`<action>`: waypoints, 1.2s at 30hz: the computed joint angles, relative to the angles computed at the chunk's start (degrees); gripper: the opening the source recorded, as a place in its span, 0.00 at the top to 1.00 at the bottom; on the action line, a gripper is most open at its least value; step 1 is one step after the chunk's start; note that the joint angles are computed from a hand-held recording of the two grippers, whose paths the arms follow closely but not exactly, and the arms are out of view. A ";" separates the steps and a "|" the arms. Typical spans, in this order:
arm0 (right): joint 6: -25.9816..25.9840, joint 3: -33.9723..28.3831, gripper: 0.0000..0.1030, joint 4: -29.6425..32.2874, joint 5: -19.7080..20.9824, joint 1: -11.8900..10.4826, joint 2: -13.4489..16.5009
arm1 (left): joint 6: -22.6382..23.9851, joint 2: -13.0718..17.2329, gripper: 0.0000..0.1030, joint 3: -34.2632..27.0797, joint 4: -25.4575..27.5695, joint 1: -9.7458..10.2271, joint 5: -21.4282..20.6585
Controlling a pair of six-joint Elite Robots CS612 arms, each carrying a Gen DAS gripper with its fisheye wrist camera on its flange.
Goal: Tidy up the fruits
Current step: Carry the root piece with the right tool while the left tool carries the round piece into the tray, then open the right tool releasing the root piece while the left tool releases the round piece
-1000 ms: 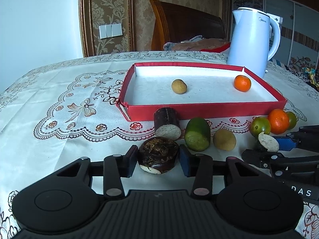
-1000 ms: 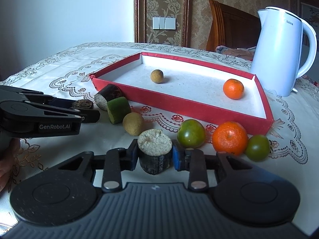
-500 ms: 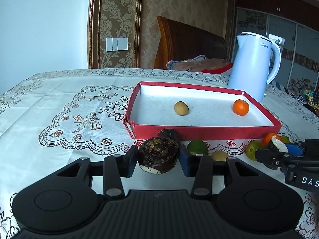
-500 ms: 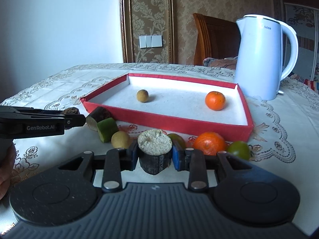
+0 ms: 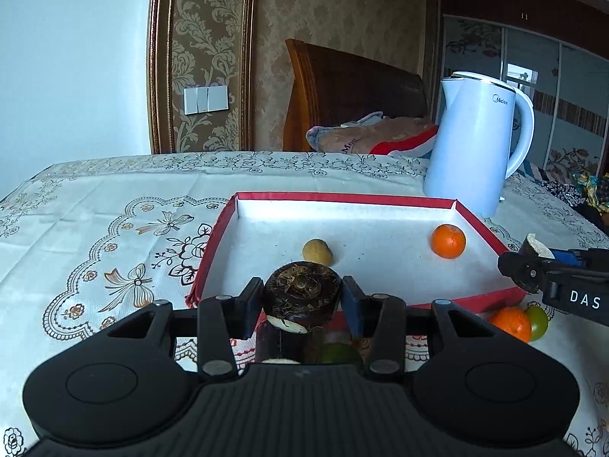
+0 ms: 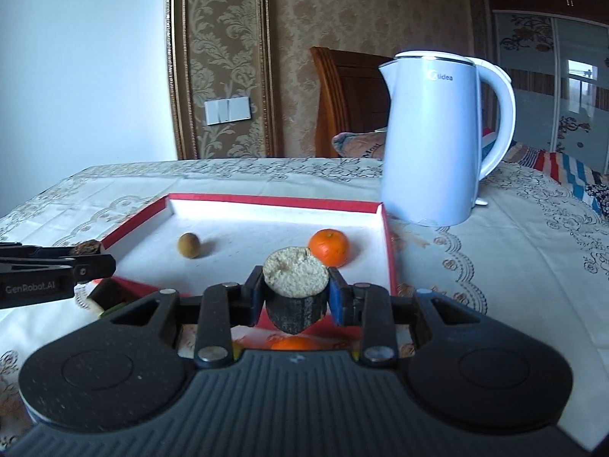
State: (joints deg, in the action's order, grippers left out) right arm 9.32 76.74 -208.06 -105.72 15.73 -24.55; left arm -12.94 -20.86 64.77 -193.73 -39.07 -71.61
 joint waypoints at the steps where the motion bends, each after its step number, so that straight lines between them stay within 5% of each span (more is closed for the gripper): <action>1: 0.03 -0.68 0.70 0.71 -0.23 -0.07 0.22 | -0.05 0.28 0.58 -0.75 0.66 0.01 -0.02; 12: 1.24 -6.37 0.70 7.50 -1.66 -0.39 2.62 | -1.18 3.17 0.58 -7.95 8.31 0.00 -0.99; 36: 4.24 -13.32 0.70 18.91 -3.19 -1.02 5.07 | -2.68 6.98 0.58 -16.14 16.39 -0.18 3.41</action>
